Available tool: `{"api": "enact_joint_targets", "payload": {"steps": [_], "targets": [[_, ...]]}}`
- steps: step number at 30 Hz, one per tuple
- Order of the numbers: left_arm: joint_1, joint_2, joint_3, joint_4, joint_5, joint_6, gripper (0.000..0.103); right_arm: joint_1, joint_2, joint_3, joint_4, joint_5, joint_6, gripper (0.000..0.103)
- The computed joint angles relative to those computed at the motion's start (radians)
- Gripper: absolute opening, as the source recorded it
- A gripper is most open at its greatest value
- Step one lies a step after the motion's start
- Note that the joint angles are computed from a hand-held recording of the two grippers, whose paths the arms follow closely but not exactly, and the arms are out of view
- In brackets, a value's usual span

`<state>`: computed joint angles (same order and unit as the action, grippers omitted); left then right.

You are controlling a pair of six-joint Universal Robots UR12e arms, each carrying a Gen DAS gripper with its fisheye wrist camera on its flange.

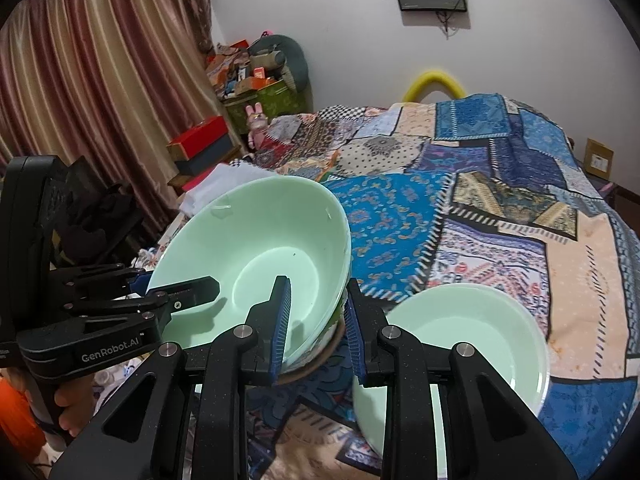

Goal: Organize plates and bowls
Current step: 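Carry the mint green bowl with both grippers over the white spotted bowl, then lower the mint green bowl into the white spotted bowl with both grippers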

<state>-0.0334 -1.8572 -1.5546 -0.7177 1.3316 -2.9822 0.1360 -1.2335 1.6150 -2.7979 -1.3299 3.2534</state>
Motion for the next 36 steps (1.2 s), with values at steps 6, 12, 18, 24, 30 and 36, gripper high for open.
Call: {"api": "enact_joint_targets", "payload": {"steps": [6, 12, 18, 24, 30, 36], "targets": [[0.017, -0.009, -0.006, -0.014, 0.004, -0.013, 0.029, 0.013, 0.026, -0.026, 0.031, 0.011, -0.007, 0.024], [0.029, -0.024, -0.002, -0.037, 0.002, -0.022, 0.029, 0.02, 0.049, -0.046, 0.068, 0.025, -0.003, 0.024], [0.035, -0.042, 0.001, -0.052, 0.003, -0.03, 0.029, 0.024, 0.067, -0.062, 0.104, 0.032, 0.003, 0.024], [0.034, -0.059, 0.006, -0.051, 0.008, -0.032, 0.029, 0.022, 0.081, -0.069, 0.138, 0.042, 0.011, 0.024], [0.022, -0.067, 0.005, -0.02, 0.05, -0.007, 0.029, 0.019, 0.092, -0.076, 0.157, 0.052, 0.018, 0.024], [0.012, -0.079, 0.006, 0.004, 0.101, 0.016, 0.029, 0.012, 0.096, -0.076, 0.176, 0.089, 0.016, 0.024]]}}
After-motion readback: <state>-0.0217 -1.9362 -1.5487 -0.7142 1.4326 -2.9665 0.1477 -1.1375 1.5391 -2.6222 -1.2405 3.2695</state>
